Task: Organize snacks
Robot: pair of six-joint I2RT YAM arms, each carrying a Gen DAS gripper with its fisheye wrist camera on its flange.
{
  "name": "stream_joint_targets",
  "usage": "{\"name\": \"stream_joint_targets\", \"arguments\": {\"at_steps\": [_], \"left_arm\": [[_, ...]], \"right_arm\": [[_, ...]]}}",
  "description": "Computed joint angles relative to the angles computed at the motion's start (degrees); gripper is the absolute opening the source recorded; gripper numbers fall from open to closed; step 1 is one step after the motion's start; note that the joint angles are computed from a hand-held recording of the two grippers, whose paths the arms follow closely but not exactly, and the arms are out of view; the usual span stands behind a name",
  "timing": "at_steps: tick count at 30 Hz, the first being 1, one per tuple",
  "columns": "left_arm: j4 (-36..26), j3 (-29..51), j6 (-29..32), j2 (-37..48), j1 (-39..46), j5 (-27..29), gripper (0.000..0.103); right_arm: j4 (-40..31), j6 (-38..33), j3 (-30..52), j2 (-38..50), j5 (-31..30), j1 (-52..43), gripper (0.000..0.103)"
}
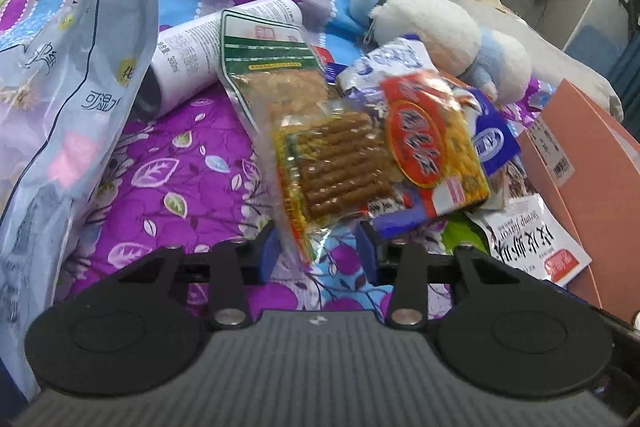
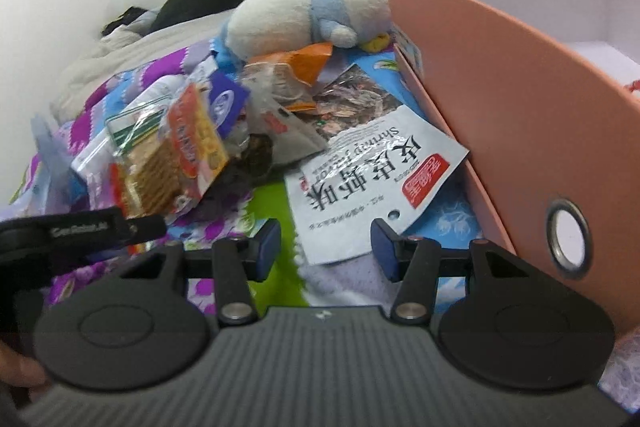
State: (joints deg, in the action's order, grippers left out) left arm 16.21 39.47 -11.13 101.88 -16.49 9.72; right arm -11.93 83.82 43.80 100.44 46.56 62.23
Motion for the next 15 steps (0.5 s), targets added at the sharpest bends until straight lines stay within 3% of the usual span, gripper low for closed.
{"name": "stream_joint_targets", "arguments": {"at_steps": [3,5,7,9,10,13,15], "left_arm": [[0.7,0.3,-0.7,0.7,0.3,-0.2,0.03],[1.0,0.1,-1.1,0.7,0.8,0.1,0.025],[1.1,-0.1,-1.5,0.5,1.0,0.2,0.022],[1.1,-0.7,-1.8,-0.2,1.4,0.4,0.02],[1.1,-1.2,-1.8,-0.7,1.5,0.5,0.011],[0.7,-2.1,-2.6,-1.8,1.8,0.6,0.008],[0.5,-2.5,-3.3,-2.3,2.3,1.5,0.008]], "right_arm": [[1.8,-1.8,-0.3,0.4,-0.5,-1.2,0.047],[2.2,-2.9,0.0,0.8,-1.1,-1.6,0.031],[2.4,-3.9,0.4,0.8,-1.3,-1.6,0.026],[1.9,-3.1,0.5,0.4,-1.2,-1.0,0.027],[0.6,-2.3,0.9,0.3,-0.9,-0.5,0.027],[-5.1,3.2,2.5,0.1,-0.3,1.4,0.029],[-6.2,5.8,2.3,-0.5,-0.3,2.6,0.045]]}}
